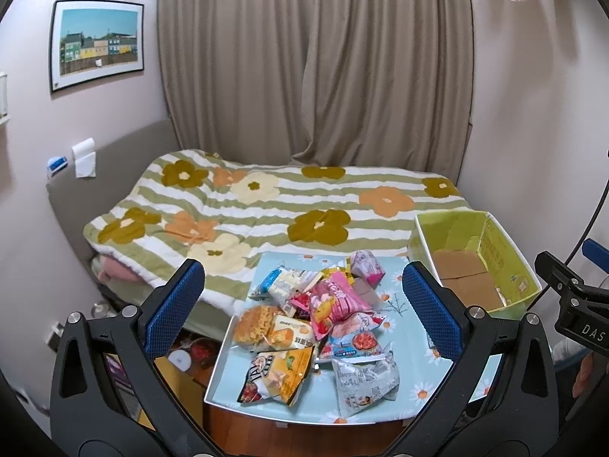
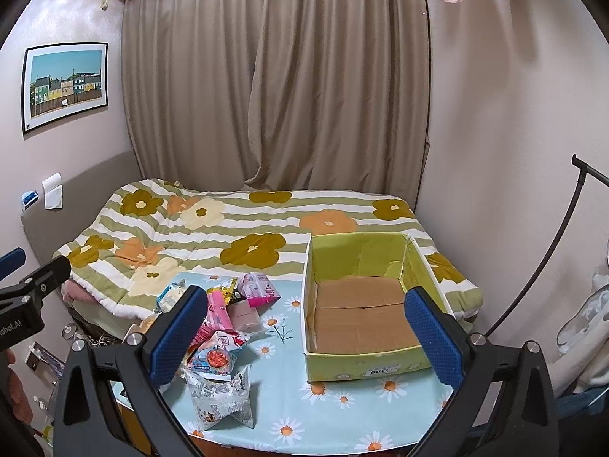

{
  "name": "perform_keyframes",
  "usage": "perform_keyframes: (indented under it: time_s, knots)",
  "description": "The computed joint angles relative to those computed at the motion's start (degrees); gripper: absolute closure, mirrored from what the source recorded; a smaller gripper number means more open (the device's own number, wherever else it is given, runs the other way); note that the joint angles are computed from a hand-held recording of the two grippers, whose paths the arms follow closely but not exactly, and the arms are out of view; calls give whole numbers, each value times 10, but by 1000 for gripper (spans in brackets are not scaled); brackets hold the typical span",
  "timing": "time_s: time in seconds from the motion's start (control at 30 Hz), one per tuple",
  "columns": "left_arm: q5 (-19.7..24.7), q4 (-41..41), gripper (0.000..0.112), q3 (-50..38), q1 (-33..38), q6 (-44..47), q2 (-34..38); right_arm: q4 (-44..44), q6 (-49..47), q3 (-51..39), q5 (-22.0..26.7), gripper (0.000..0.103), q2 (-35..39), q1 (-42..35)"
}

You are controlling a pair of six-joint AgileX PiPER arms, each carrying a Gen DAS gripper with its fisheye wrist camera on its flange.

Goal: Organize snacks

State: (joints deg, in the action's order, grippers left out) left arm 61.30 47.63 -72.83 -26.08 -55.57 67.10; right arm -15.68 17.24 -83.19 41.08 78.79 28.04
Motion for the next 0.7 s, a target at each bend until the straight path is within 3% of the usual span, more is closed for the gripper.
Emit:
perform_keyframes:
  time_s: [0.7]
  knots:
    - [-15,-16,10,4,19,8,4,-8,14,4,9,1,-4,14]
